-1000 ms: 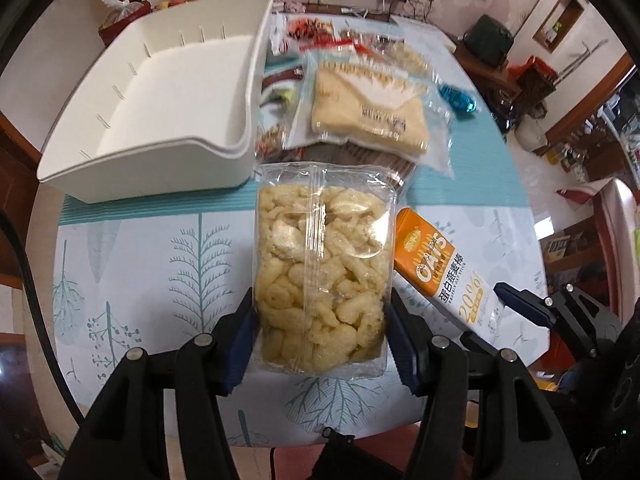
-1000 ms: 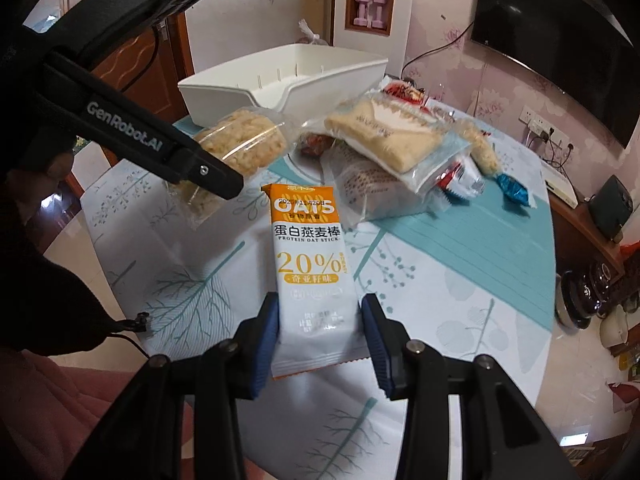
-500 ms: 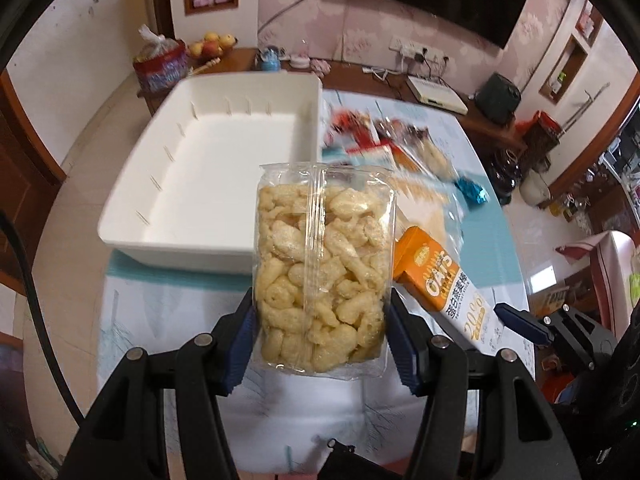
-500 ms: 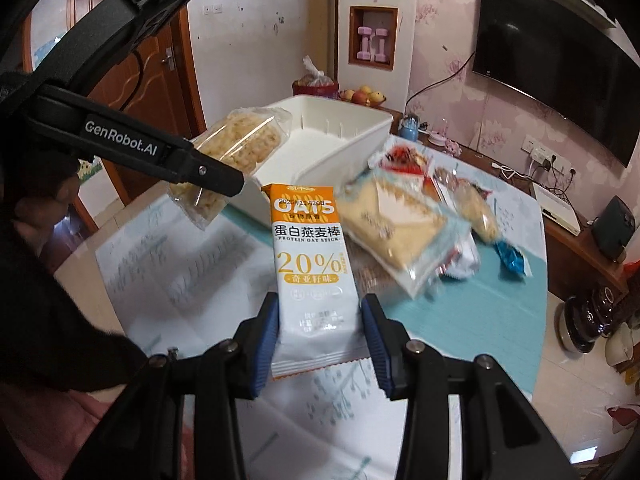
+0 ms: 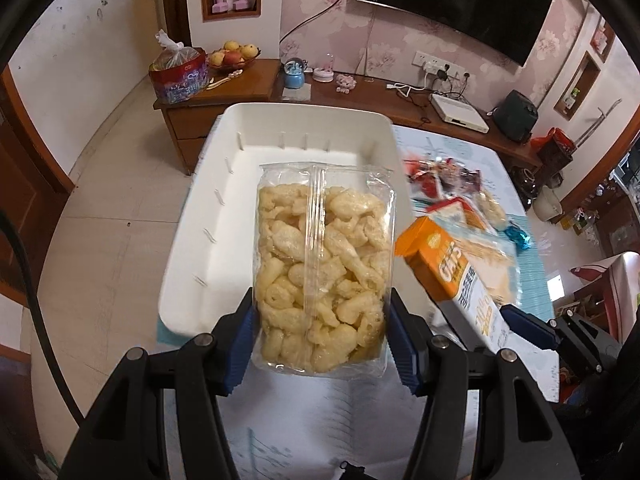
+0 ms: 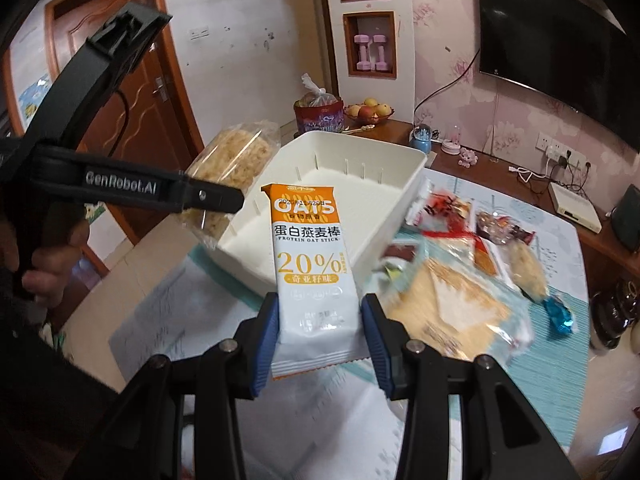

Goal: Organize snacks
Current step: 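Carry puffed-snack bag into white tray with left gripper while right gripper carries OATS bar there, then open both grippers to release the snacks in the tray and withdraw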

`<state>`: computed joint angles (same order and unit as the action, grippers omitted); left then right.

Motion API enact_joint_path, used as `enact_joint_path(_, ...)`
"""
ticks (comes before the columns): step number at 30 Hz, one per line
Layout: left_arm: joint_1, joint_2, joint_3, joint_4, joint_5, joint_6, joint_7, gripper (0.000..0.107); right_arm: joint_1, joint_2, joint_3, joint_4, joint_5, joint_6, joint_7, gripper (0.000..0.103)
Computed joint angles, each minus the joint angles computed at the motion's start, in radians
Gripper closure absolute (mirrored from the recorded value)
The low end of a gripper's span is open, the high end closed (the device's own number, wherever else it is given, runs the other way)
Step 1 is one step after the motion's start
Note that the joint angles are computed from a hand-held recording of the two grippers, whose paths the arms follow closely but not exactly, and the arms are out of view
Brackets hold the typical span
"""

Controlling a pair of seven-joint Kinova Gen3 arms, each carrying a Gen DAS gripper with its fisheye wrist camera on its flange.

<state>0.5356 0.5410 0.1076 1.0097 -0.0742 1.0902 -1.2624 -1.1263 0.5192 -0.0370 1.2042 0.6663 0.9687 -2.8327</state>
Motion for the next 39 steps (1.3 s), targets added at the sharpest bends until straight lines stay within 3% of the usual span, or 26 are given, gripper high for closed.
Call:
enact_joint_path(8, -0.078, 0.125, 0.007, -0.175, 0.043, 0.077, -0.138, 0.049, 0.055, 0.128, 0.036, -0.196, -0.076, -0.008, 0.032, 0.061)
enact_joint_path(13, -0.104, 0.17, -0.002, -0.227, 0.07, 0.088, -0.179, 0.049, 0.055, 0.215, 0.085, -0.334, -0.112, 0.034, 0.048, 0.061)
enact_joint_path(19, -0.114, 0.211, -0.013, -0.279, 0.086, 0.113, -0.199, 0.049, 0.065, 0.265, 0.117, -0.408, -0.151, 0.04, 0.014, 0.061)
enact_joint_path(24, -0.131, 0.24, -0.005, -0.315, 0.119, 0.149, -0.195, 0.048, 0.067, 0.325, 0.129, -0.525, -0.177, 0.13, 0.048, 0.059)
enact_joint_path(26, -0.134, 0.253, -0.004, -0.335, 0.128, 0.169, -0.193, 0.047, 0.067, 0.333, 0.133, -0.545, -0.188, 0.154, 0.054, 0.058)
enact_joint_path(28, -0.14, 0.249, -0.002, -0.324, 0.139, 0.156, -0.194, 0.036, 0.07, 0.33, 0.134, -0.543, -0.201, 0.161, 0.044, 0.058)
enact_joint_path(30, -0.147, 0.239, 0.002, -0.301, 0.152, 0.131, -0.197, 0.033, 0.075, 0.329, 0.13, -0.547, -0.214, 0.17, 0.042, 0.054)
enact_joint_path(39, -0.127, 0.189, 0.003, -0.224, 0.161, 0.06, -0.167, 0.032, 0.037, 0.256, 0.148, -0.407, -0.156, 0.083, -0.028, 0.041)
